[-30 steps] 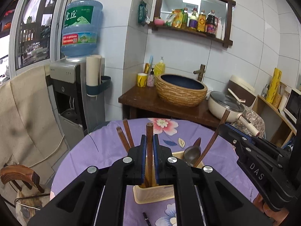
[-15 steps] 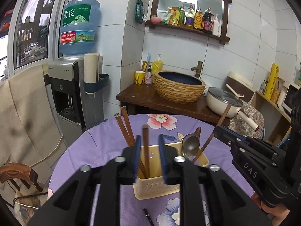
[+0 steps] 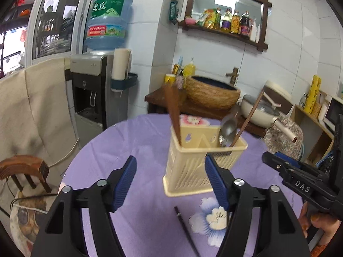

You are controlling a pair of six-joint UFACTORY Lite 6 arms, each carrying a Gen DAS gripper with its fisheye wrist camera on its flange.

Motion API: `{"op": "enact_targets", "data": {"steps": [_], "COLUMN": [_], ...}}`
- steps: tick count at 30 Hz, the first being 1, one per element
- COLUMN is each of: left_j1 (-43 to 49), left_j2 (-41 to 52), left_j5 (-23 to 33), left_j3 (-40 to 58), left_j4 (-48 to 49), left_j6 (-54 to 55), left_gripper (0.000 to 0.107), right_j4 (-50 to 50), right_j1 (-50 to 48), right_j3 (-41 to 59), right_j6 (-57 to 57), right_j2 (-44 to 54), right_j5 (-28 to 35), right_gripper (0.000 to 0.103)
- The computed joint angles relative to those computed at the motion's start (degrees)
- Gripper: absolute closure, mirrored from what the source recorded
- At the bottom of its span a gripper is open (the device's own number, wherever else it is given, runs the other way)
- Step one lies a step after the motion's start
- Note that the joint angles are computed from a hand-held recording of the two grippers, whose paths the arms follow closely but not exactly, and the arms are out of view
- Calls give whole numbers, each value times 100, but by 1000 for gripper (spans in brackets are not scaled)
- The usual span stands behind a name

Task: Organize utensils
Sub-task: 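Grasp the black stick with the left tool while the right tool grasps the gold-banded black pen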

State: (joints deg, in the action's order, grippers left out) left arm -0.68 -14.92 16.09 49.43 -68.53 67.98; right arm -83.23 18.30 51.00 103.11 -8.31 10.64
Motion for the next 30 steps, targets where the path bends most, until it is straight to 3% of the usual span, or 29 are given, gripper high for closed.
{"op": "enact_targets", "data": {"steps": [7,12,23,30], "left_j1": [342,311,-347,-661], "left_j2": [198,201,482,700], "left_j5": [-106,-325,-883,-1022], "left_j3": [-938,-1435,-1637,-1522], "left_j4": [-475,-1157,-2553,-2357], "left_j6": [659,1457,2752,2422], "left_gripper": [34,34,34,34], "right_j4": [-1430,-1776,-36,216], "right_j1": [133,300,520,398], "right_j3": [-734,-610,526,816], "right_j6": [1891,2492,1165,816], "right_j2": [494,1410,2977,3203], "right_j5": [53,164,564,673], "right_gripper": [56,58,74,83]}}
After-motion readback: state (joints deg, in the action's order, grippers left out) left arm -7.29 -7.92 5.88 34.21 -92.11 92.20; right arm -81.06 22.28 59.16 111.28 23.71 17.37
